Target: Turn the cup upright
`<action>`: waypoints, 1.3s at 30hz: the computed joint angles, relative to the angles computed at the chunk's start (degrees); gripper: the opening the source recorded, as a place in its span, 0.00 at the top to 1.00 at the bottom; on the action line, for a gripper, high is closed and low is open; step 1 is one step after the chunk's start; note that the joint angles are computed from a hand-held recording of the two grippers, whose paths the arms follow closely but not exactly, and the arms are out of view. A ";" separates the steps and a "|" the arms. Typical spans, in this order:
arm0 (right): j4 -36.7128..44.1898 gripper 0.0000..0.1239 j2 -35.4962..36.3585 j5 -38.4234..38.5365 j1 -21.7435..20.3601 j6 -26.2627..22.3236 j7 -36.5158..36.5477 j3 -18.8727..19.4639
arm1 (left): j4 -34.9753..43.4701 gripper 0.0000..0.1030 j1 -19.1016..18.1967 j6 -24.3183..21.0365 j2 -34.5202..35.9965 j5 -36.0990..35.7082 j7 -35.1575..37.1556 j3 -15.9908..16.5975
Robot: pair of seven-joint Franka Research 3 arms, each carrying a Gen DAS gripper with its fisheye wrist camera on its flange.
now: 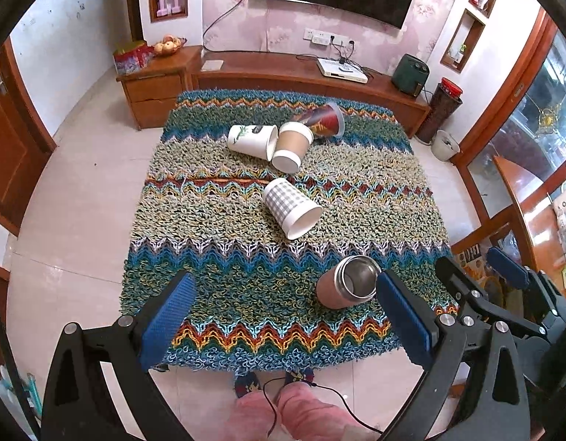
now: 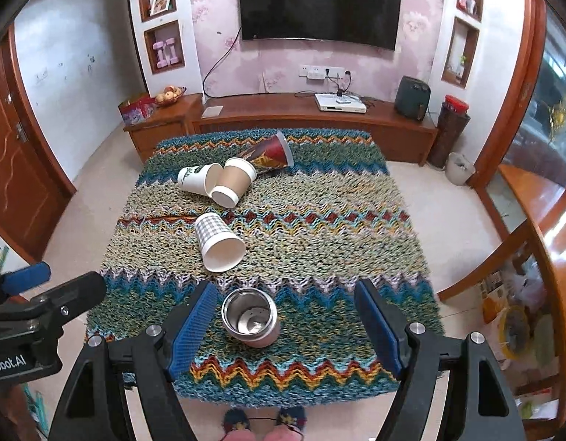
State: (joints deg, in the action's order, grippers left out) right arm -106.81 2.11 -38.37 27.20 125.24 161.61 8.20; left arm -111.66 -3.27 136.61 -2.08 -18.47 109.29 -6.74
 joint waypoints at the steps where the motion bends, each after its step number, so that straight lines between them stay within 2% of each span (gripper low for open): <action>1: 0.98 0.37 0.17 0.38 0.17 -1.63 -1.26 0.17 | -0.06 0.04 0.02 0.03 -0.27 0.62 -0.60 -0.05; 10: 2.73 0.36 -0.48 3.10 -0.13 -4.31 -3.83 0.00 | -1.16 0.04 -0.63 0.61 -2.36 2.69 -3.37 0.08; 39: 1.88 0.36 -3.44 -2.13 -1.86 -3.84 -2.99 1.56 | -2.37 0.04 -2.85 4.51 -4.28 3.92 -5.83 0.42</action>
